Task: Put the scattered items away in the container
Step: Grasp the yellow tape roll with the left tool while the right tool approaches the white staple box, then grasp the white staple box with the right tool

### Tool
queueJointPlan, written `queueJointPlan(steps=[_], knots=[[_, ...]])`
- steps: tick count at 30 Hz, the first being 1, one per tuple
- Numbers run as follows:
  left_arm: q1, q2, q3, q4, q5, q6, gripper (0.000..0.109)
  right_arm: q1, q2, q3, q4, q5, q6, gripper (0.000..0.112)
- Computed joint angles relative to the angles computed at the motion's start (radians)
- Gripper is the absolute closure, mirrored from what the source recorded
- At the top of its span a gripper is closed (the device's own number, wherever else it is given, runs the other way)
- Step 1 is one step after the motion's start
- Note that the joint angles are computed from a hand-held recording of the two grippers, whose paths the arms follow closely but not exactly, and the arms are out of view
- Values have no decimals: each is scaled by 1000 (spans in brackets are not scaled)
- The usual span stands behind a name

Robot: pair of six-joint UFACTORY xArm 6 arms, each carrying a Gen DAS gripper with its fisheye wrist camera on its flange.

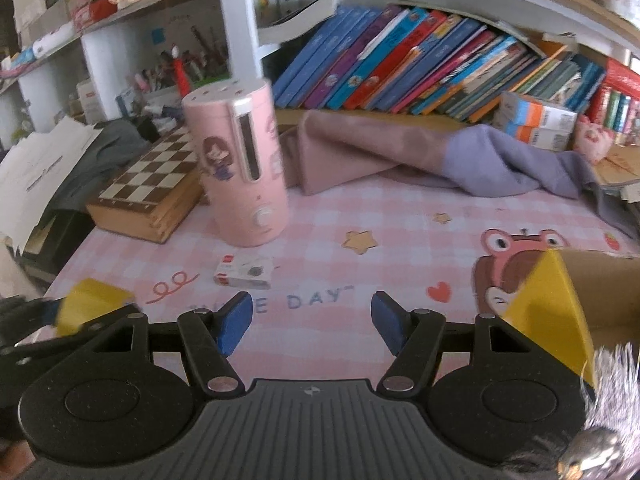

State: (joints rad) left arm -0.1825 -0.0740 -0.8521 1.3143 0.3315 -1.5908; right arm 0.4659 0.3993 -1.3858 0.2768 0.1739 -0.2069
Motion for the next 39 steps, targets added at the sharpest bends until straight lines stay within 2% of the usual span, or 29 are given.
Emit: queueJointPlan(steps=[7, 11, 16, 22, 28, 29, 31, 32, 34, 39], knots=[[11, -150, 127, -58, 7, -14, 71, 26, 110, -129, -20, 68, 26, 49], [22, -217, 188, -134, -6, 16, 71, 35, 166, -196, -37, 95, 42, 49], [8, -254, 226, -254, 42, 96, 71, 49, 248, -291, -50, 108, 61, 40], [-6, -308, 255, -303, 121, 125, 71, 66, 382, -442, -184, 95, 196, 40], [-19, -343, 270, -323, 181, 122, 71, 65, 481, -585, -320, 161, 365, 44], [-19, -346, 272, -322, 182, 121, 71, 64, 485, -589, -340, 159, 383, 46], [-21, -348, 272, -315, 181, 115, 71, 62, 488, -592, -390, 158, 412, 60], [-22, -348, 270, -306, 177, 110, 71, 61, 484, -588, -403, 158, 420, 60], [-21, -345, 265, -287, 166, 102, 71, 59, 470, -572, -341, 160, 368, 61], [-27, -340, 253, -240, 132, 80, 71, 51, 384, -458, -299, 103, 317, 61]])
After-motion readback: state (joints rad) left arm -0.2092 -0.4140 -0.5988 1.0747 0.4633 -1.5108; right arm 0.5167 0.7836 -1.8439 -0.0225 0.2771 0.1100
